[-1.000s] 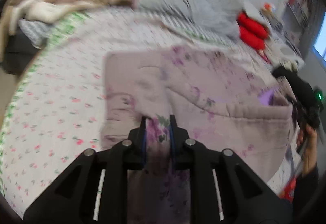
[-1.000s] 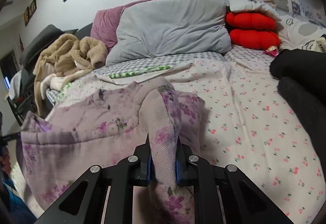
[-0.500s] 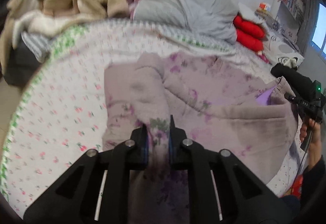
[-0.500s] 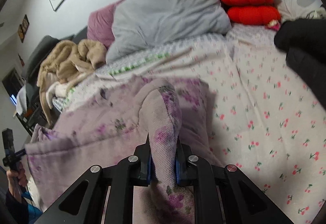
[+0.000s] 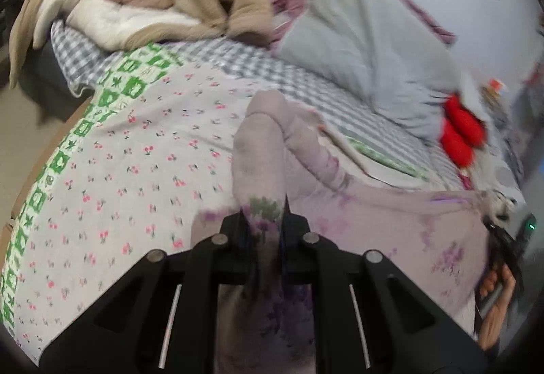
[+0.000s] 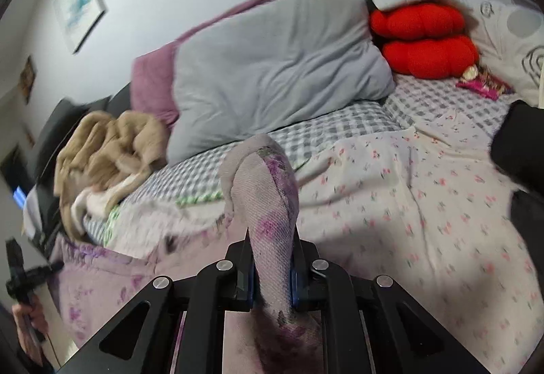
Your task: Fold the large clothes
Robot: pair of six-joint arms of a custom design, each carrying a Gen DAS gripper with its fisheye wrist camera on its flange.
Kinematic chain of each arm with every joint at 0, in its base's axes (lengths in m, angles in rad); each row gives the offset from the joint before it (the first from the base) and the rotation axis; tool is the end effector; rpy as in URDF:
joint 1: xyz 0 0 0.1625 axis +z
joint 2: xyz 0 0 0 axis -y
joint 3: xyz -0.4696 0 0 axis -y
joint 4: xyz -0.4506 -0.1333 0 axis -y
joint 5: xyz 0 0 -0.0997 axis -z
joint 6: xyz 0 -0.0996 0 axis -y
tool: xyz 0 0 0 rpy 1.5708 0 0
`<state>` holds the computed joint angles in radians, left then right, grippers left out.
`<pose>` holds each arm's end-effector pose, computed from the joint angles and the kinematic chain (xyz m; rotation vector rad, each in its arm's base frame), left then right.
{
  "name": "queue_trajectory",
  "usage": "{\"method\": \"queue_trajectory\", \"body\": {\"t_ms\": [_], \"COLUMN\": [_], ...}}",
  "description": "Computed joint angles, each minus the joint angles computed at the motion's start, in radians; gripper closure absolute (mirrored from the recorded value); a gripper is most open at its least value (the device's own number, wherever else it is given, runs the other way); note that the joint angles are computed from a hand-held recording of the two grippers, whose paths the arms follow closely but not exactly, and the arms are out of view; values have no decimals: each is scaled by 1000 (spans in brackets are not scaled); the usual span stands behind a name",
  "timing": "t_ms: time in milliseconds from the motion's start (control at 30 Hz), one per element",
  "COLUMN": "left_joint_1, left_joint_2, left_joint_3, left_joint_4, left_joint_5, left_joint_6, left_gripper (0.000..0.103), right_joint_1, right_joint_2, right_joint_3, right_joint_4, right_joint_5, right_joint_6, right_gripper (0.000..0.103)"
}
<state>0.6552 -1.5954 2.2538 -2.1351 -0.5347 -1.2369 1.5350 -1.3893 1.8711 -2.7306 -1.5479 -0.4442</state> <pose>-0.2149 -0.4414 0.2964 -0.3120 2.3178 -1.1206 0.1132 -0.6286 0.4006 0.5871 -2.7786 0.9804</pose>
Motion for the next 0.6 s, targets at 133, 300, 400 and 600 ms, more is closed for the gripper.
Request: {"method": "queue_trajectory", "body": {"t_ms": [133, 300, 400, 600], "left_joint_1": [120, 189, 173, 124], "left_joint_2": [151, 222, 227, 245], "left_joint_3": [-83, -76, -76, -137], "left_joint_4": [49, -12, 9, 69], "left_joint_5": [5, 6, 49, 157], "left_joint_6": [0, -4, -26, -64], "left_gripper": [90, 89, 89, 90], "right_joint_1": [32, -5, -27, 7], "right_joint_2": [125, 219, 218, 186], "right_joint_3": [-61, -70, -48, -56], "right_joint_4": [-71, -92, -125, -206], "right_joint_5": [-150, -278, -253, -190], "right_joint_6": [5, 18, 12, 37], "right_gripper": [90, 90, 90, 90]}}
